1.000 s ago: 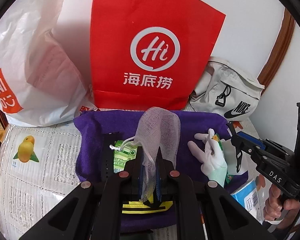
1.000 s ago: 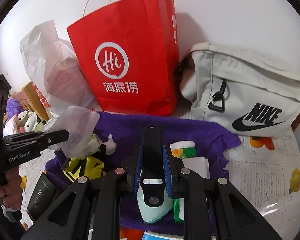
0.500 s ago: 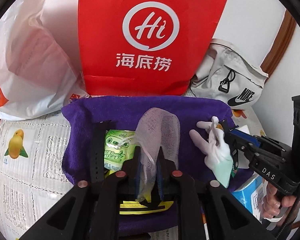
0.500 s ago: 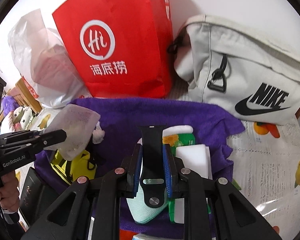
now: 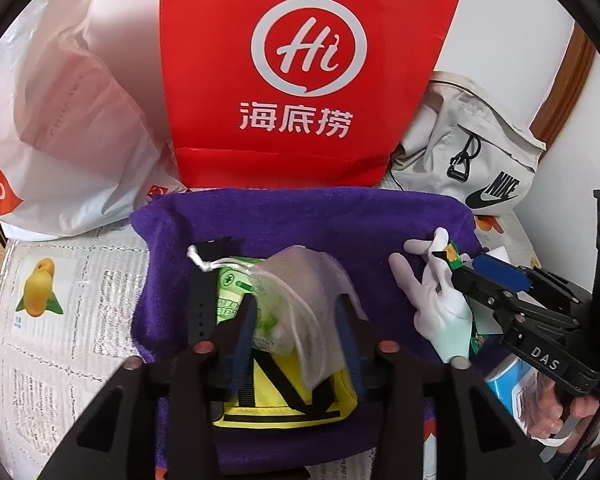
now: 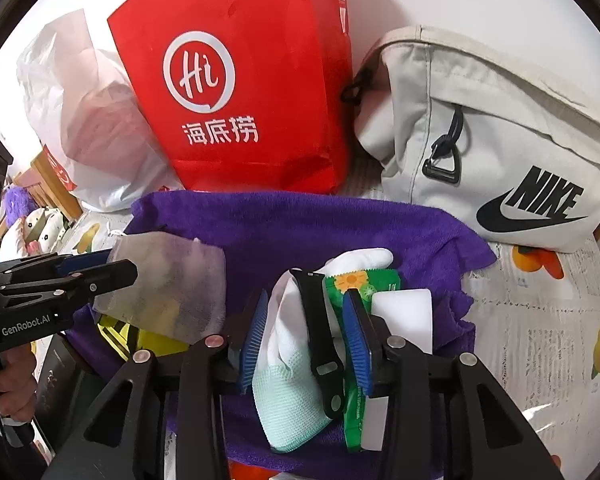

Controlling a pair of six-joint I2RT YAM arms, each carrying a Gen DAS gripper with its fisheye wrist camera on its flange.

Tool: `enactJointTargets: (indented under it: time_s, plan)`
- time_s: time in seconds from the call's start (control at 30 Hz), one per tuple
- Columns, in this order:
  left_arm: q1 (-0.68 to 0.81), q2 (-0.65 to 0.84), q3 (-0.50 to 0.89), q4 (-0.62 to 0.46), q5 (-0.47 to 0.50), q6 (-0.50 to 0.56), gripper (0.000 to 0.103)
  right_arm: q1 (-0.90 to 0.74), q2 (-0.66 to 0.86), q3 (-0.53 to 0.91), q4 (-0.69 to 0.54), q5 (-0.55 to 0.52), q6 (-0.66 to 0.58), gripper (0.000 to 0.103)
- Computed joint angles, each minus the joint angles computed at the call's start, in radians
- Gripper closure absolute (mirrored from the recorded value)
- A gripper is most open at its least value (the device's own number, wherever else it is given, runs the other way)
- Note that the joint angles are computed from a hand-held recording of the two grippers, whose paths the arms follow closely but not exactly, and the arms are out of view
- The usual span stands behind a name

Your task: Organize soft objects

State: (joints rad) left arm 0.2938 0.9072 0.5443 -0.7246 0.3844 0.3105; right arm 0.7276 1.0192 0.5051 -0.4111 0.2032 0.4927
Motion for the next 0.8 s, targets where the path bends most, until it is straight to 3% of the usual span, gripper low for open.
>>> enactJointTargets:
  time_s: [0.1, 0.37, 0.43, 0.5, 0.57, 0.7, 0.8]
  plan:
    - [0.008, -0.013, 0.01, -0.019, -0.006, 0.009, 0.048, -0.008, -0.017, -0.003, -0.001, -0.012, 0.007, 0.055]
    - [0.037, -0.086, 0.044, -0.108, -0.035, 0.047, 0.039, 0.011, -0.092, 0.031, -0.076, -0.009, 0.051, 0.046]
    - [0.067, -0.14, 0.057, -0.158, -0.03, 0.071, 0.033, 0.044, -0.109, 0.061, -0.133, 0.021, 0.084, 0.032]
    - [0.115, -0.184, 0.073, -0.221, -0.006, 0.109, 0.029, 0.117, -0.139, 0.097, -0.211, 0.119, 0.15, 0.021]
    - [0.16, -0.217, 0.096, -0.301, 0.01, 0.152, 0.029, 0.189, -0.166, 0.127, -0.28, 0.191, 0.203, 0.017]
    - [0.332, -0.296, 0.16, -0.502, 0.106, 0.308, 0.028, 0.36, -0.199, 0.209, -0.477, 0.304, 0.36, 0.017]
    - [0.579, -0.307, 0.236, -0.729, 0.212, 0.569, 0.024, 0.495, -0.217, 0.252, -0.606, 0.354, 0.516, 0.012]
